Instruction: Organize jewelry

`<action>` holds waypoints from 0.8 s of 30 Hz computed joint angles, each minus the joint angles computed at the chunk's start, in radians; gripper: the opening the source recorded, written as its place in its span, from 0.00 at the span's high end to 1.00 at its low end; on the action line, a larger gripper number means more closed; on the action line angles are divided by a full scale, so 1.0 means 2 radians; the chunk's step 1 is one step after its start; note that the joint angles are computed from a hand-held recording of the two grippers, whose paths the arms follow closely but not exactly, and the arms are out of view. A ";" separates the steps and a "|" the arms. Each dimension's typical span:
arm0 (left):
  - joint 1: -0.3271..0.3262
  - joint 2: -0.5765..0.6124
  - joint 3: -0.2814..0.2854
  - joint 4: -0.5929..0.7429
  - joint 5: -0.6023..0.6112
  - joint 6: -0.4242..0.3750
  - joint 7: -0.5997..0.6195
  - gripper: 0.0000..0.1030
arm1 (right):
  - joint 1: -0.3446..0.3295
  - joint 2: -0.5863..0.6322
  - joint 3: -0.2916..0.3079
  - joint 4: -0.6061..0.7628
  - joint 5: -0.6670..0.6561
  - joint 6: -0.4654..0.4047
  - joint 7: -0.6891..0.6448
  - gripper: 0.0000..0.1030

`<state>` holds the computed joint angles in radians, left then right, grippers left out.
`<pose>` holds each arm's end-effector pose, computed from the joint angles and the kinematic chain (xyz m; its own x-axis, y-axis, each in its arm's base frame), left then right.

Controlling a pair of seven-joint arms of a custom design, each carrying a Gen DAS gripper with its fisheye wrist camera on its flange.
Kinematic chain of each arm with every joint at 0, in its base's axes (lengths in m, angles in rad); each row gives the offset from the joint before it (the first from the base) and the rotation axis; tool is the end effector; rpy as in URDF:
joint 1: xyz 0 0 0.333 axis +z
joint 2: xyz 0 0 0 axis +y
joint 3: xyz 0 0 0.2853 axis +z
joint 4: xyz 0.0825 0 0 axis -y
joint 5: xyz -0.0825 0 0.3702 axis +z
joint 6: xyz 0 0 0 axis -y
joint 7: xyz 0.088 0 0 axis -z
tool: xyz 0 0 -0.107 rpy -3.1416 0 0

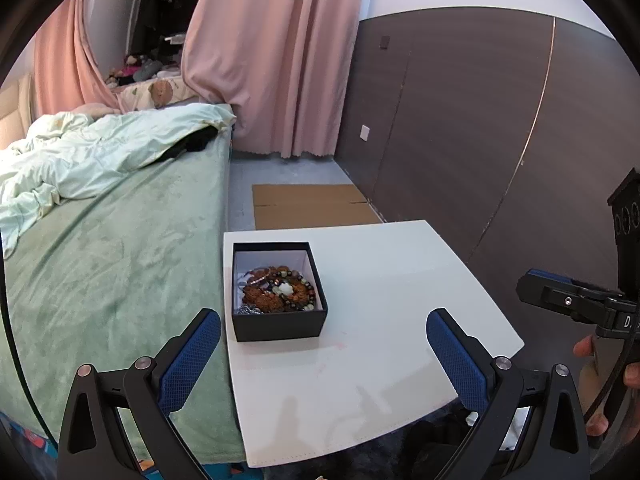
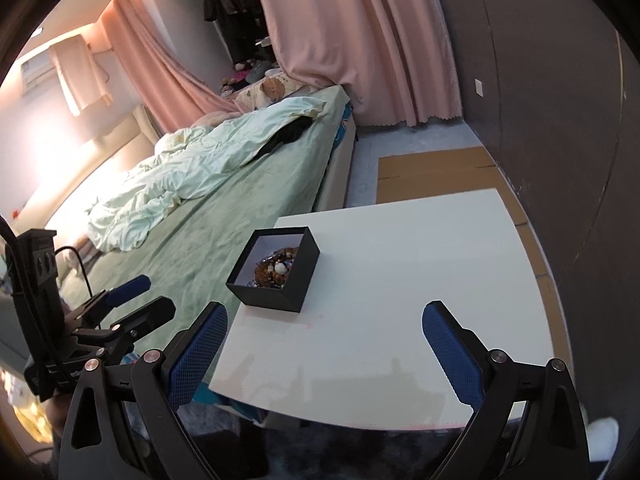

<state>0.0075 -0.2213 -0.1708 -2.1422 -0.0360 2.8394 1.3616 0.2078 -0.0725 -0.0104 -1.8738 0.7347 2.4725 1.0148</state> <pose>0.5252 -0.0919 0.5832 -0.0180 -0.9868 0.1612 -0.6196 -0.1156 -0.7764 0.5654 0.1111 0.5895 0.4318 -0.8391 -0.3307 -0.7039 -0.0842 -0.7053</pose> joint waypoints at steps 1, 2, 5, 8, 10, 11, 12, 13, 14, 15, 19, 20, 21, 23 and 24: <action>0.001 0.000 0.000 0.000 0.001 -0.001 -0.001 0.00 | 0.000 0.001 0.001 -0.001 -0.005 0.005 0.010 0.04; 0.001 0.000 -0.001 0.001 0.002 -0.002 -0.002 0.00 | 0.000 0.003 0.002 -0.001 -0.010 0.007 0.016 0.04; 0.001 0.000 -0.001 0.002 0.003 -0.002 -0.003 0.00 | 0.000 0.002 0.003 -0.003 -0.014 0.013 0.021 0.04; 0.007 -0.001 -0.006 0.001 0.019 0.003 -0.013 0.00 | 0.000 0.000 0.001 -0.003 -0.008 0.014 0.017 0.04; 0.014 0.000 -0.011 0.002 0.036 0.006 -0.026 0.00 | 0.001 0.000 0.001 -0.003 -0.007 0.015 0.014 0.04; 0.016 0.000 -0.012 0.002 0.041 0.007 -0.030 0.00 | 0.001 0.000 0.001 -0.003 -0.009 0.016 0.014 0.04; 0.016 0.001 -0.012 0.003 0.044 0.009 -0.032 0.00 | 0.001 0.000 0.001 -0.003 -0.011 0.016 0.012 0.04; 0.016 0.000 -0.012 0.002 0.046 0.012 -0.034 0.00 | 0.001 0.000 0.000 -0.002 -0.010 0.015 0.011 0.04; 0.018 0.001 -0.013 0.002 0.049 0.013 -0.038 0.00 | 0.001 0.000 0.000 -0.002 -0.009 0.015 0.012 0.04; 0.018 0.001 -0.013 0.003 0.052 0.014 -0.041 0.00 | 0.001 0.000 0.000 -0.002 -0.008 0.014 0.011 0.04; 0.019 0.005 -0.012 0.004 0.057 0.020 -0.043 0.00 | 0.000 0.003 0.001 0.001 -0.005 0.013 0.010 0.04; 0.020 0.005 -0.013 0.003 0.060 0.022 -0.046 0.00 | 0.000 0.003 0.001 0.001 -0.005 0.013 0.010 0.04; 0.021 0.005 -0.013 0.003 0.063 0.023 -0.048 0.00 | 0.000 0.003 0.001 0.001 -0.005 0.013 0.009 0.04; 0.022 0.006 -0.014 0.004 0.068 0.024 -0.053 0.00 | 0.000 0.003 0.001 0.001 -0.005 0.014 0.007 0.04; 0.023 0.007 -0.015 0.005 0.071 0.025 -0.056 0.00 | 0.000 0.004 0.001 0.001 -0.005 0.014 0.005 0.04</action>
<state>0.0540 -0.2075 -0.2008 -2.1322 0.1061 2.8886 1.2497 0.2072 -0.0654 -0.0079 -1.8710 0.7252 2.5002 1.0252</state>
